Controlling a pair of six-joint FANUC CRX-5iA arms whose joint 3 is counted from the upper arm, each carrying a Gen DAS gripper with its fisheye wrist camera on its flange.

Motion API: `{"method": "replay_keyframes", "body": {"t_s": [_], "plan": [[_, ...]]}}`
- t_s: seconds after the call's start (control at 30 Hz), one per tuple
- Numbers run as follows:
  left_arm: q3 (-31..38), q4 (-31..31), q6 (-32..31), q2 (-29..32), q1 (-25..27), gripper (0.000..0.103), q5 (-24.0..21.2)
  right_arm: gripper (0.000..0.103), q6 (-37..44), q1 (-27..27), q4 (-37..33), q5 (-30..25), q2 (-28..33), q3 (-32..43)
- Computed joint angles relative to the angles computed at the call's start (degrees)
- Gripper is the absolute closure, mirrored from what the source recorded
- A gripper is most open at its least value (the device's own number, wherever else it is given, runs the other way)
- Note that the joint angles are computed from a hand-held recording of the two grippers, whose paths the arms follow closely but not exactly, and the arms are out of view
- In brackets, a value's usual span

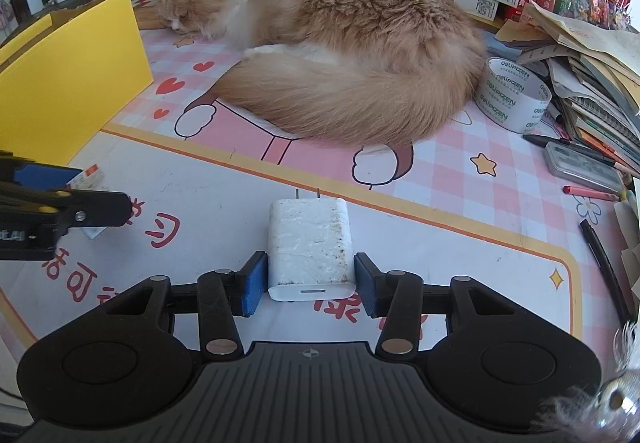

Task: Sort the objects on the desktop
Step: 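Carry the staple box and power bank with both tools over the yellow box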

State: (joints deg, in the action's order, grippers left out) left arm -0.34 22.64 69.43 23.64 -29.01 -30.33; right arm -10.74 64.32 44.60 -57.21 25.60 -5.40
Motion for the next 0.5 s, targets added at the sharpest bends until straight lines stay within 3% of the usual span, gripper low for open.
{"method": "replay_keyframes", "body": {"t_s": [0.27, 0.5], "plan": [[-6.13, 6.03, -3.87, -4.22, 0.67, 0.045, 3.97, 0.063, 0.06, 0.56, -0.33, -1.17, 0.37, 1.25], [-12.30, 18.08, -17.55, -7.55, 1.16, 0.045, 6.15, 0.063, -4.06, 2.70, 1.35, -4.41, 0.70, 3.62]]}}
